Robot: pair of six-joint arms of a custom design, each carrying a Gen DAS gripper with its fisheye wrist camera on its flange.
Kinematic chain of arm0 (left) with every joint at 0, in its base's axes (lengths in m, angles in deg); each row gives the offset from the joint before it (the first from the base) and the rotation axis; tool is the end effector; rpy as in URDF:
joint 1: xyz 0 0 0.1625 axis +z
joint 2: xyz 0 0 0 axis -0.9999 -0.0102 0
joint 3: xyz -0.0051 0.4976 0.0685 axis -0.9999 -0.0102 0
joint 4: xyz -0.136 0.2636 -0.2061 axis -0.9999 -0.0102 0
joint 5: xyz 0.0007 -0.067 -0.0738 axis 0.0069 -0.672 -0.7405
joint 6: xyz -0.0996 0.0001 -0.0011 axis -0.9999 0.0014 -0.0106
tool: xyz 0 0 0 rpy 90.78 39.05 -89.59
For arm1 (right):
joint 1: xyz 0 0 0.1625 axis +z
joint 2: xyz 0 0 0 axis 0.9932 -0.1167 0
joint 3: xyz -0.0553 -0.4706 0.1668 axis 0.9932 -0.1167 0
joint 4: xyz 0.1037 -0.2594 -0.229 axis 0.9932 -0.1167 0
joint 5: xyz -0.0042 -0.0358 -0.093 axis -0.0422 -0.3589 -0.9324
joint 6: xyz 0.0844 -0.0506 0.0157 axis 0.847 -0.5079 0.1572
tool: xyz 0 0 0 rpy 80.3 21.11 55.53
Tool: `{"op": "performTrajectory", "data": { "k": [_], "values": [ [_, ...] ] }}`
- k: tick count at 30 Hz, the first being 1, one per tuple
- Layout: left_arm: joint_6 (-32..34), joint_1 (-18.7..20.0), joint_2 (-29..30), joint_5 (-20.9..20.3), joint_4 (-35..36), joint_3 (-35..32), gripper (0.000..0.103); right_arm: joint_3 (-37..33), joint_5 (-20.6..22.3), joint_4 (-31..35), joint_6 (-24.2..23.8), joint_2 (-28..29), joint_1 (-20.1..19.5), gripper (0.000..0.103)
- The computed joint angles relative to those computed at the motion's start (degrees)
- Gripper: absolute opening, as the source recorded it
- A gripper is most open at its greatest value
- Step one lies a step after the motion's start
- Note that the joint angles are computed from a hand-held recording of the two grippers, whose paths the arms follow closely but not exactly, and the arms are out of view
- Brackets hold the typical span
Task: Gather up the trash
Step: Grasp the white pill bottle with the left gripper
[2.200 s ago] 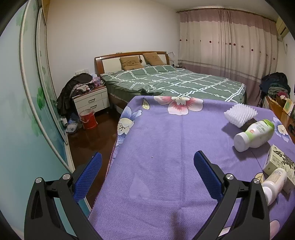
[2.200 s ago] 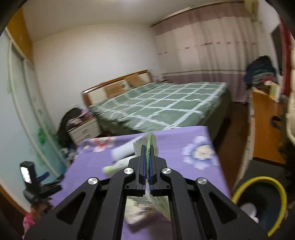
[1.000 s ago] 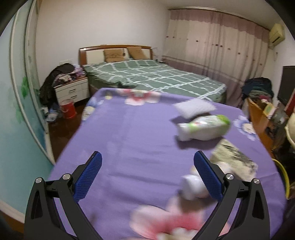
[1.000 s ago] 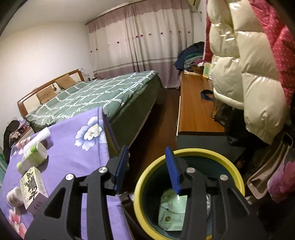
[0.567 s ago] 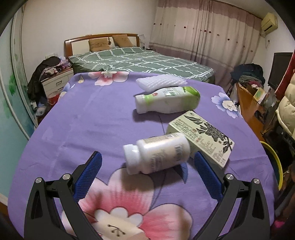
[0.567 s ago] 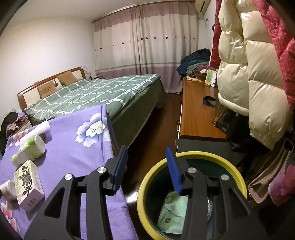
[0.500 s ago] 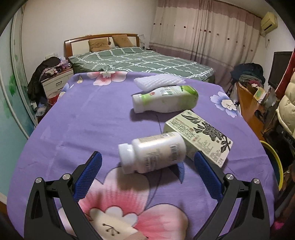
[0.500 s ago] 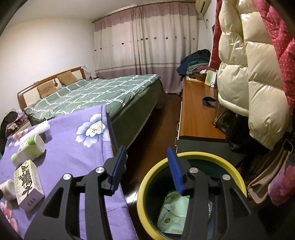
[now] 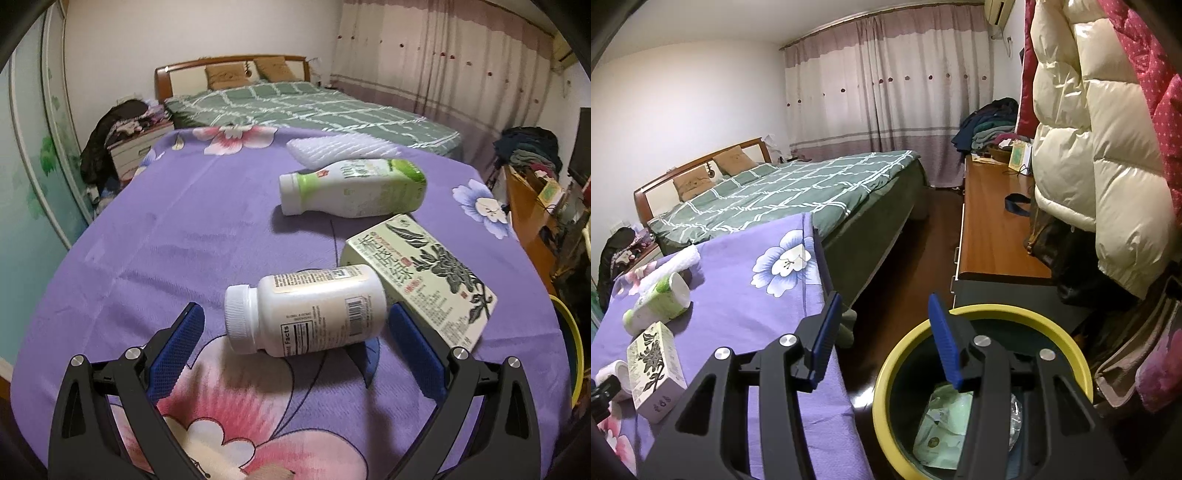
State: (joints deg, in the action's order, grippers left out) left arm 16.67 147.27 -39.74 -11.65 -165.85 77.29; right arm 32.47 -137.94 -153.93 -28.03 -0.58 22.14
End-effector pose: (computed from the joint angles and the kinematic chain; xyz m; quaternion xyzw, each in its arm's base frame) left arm -0.0818 -0.5646 0.1830 -0.1942 0.7452 -0.4589 0.4431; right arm 0.2768 -0.6427 0.0345 0.2608 -0.8422 0.4139 0.2268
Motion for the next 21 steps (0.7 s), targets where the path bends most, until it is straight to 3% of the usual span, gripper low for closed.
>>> {"op": "performTrajectory", "data": {
  "k": [10,14,16,21],
  "values": [
    [-1.40,2.20,-0.79,-2.33,3.02,-2.36,0.098,0.34,1.80,1.40,0.64,-0.53,-0.39,0.047],
    [6.32,3.19,0.14,-4.55,-6.28,-2.34,0.098,0.32,2.26,2.06,0.65,-0.69,-0.51,0.047],
    [9.81,3.39,0.58,-5.18,-10.24,-2.18,0.091,0.42,2.53,2.03,0.55,-0.75,-0.59,0.047],
    [12.69,3.04,0.67,-4.28,-12.82,-1.43,0.089,1.09,3.76,0.75,0.60,-0.92,-0.87,0.047]
  ]
}}
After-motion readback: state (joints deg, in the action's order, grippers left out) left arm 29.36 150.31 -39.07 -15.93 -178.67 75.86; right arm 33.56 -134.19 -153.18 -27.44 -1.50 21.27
